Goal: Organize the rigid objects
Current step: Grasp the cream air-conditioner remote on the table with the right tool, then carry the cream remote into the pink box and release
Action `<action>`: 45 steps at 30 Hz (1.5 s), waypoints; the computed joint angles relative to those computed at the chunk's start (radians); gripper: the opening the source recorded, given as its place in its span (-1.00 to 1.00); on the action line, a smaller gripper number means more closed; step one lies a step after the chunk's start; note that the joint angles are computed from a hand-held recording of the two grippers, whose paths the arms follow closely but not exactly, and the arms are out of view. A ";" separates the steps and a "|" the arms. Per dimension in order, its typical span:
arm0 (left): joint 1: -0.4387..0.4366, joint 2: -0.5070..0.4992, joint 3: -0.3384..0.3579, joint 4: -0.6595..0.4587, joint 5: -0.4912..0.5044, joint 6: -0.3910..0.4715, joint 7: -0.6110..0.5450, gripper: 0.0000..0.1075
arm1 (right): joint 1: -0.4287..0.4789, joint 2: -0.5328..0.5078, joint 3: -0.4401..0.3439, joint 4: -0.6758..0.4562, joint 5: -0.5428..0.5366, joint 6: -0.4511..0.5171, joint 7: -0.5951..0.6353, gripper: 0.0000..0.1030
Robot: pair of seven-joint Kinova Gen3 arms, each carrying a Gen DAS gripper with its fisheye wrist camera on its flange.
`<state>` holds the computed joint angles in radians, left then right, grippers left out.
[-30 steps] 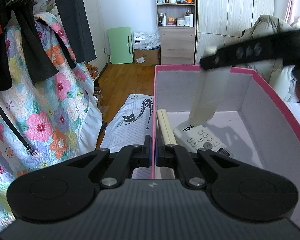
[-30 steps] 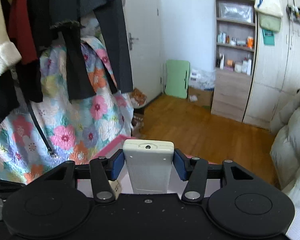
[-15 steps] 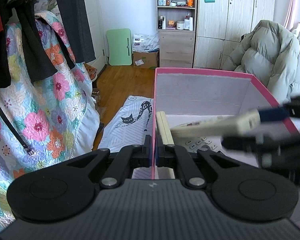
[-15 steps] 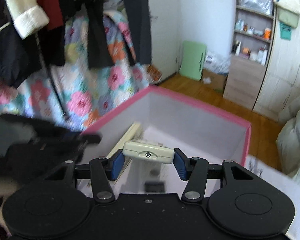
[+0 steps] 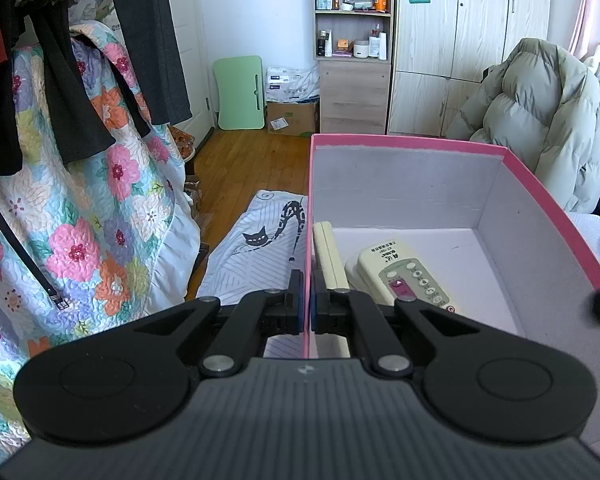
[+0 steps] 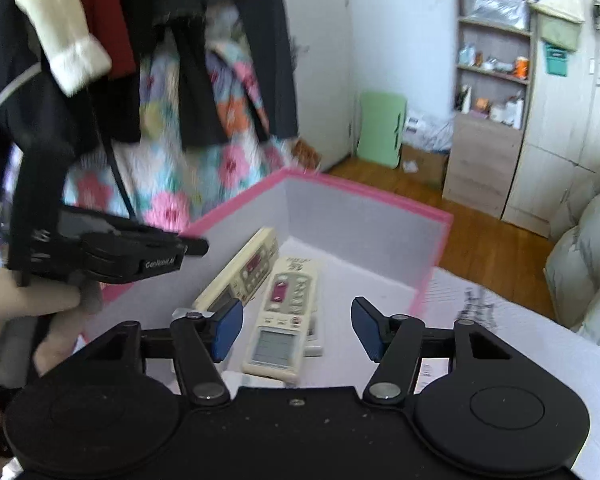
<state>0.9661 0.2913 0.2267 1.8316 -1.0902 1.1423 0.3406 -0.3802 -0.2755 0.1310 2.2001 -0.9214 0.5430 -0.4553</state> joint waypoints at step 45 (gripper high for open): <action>0.003 0.013 -0.009 -0.021 0.015 0.002 -0.047 -0.94 | 0.226 0.226 0.135 -0.066 0.004 0.040 0.316 0.21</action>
<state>0.9691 0.3044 0.2178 1.8107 -1.0749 1.1446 0.2937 -0.1547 -0.0496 0.2656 2.1337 -0.9172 0.5833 -0.1390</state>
